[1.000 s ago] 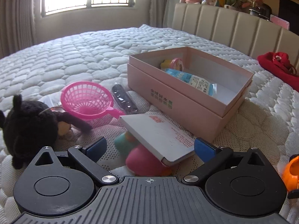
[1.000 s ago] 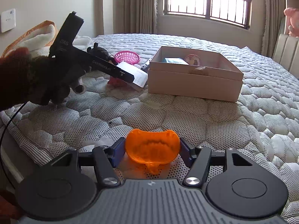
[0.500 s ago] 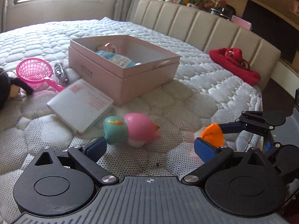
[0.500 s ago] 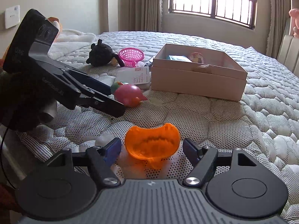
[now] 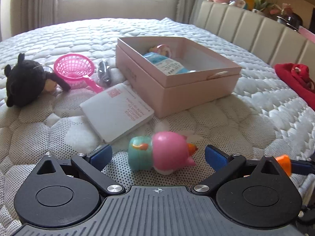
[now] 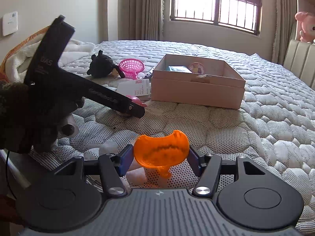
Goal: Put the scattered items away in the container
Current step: 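Grasp the pink ball toy with the left tool, then drop pink toy into box with left tool while right tool drops orange piece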
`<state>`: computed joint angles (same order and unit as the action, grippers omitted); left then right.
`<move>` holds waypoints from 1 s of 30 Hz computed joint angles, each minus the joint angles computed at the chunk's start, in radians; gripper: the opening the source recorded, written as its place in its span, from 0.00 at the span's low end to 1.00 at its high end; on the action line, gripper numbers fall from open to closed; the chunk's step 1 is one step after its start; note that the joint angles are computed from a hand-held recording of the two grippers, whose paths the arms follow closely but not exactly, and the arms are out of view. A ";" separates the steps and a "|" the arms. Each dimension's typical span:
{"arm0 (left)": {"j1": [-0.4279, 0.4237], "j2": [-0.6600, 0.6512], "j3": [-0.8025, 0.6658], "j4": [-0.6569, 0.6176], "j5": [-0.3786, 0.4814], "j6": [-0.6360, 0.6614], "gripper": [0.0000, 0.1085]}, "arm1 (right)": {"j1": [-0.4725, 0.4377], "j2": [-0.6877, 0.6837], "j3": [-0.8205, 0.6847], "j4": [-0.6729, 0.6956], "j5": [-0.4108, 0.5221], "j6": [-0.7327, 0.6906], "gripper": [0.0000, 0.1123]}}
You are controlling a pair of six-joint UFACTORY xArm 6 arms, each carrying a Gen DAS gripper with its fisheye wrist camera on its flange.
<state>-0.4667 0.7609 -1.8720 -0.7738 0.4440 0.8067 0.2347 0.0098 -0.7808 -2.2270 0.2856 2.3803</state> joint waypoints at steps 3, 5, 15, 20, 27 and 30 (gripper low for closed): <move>-0.015 0.016 -0.006 0.034 -0.038 -0.002 0.94 | 0.006 -0.048 0.045 0.001 0.023 0.008 0.53; -0.025 -0.011 0.046 0.041 -0.087 0.025 0.88 | 0.008 -0.074 0.071 0.017 0.038 0.000 0.53; -0.049 -0.292 0.407 -0.190 -0.133 0.357 0.68 | -0.021 -0.179 0.160 0.179 0.065 -0.112 0.53; -0.068 -0.395 0.513 -0.310 -0.110 0.492 0.68 | -0.044 -0.221 0.165 0.172 0.032 -0.149 0.53; -0.094 -0.337 0.385 -0.387 -0.134 0.575 0.68 | -0.139 -0.256 0.088 0.138 -0.087 -0.229 0.53; -0.100 -0.256 0.255 -0.381 -0.139 0.559 0.68 | -0.197 -0.228 0.005 0.117 -0.160 -0.241 0.53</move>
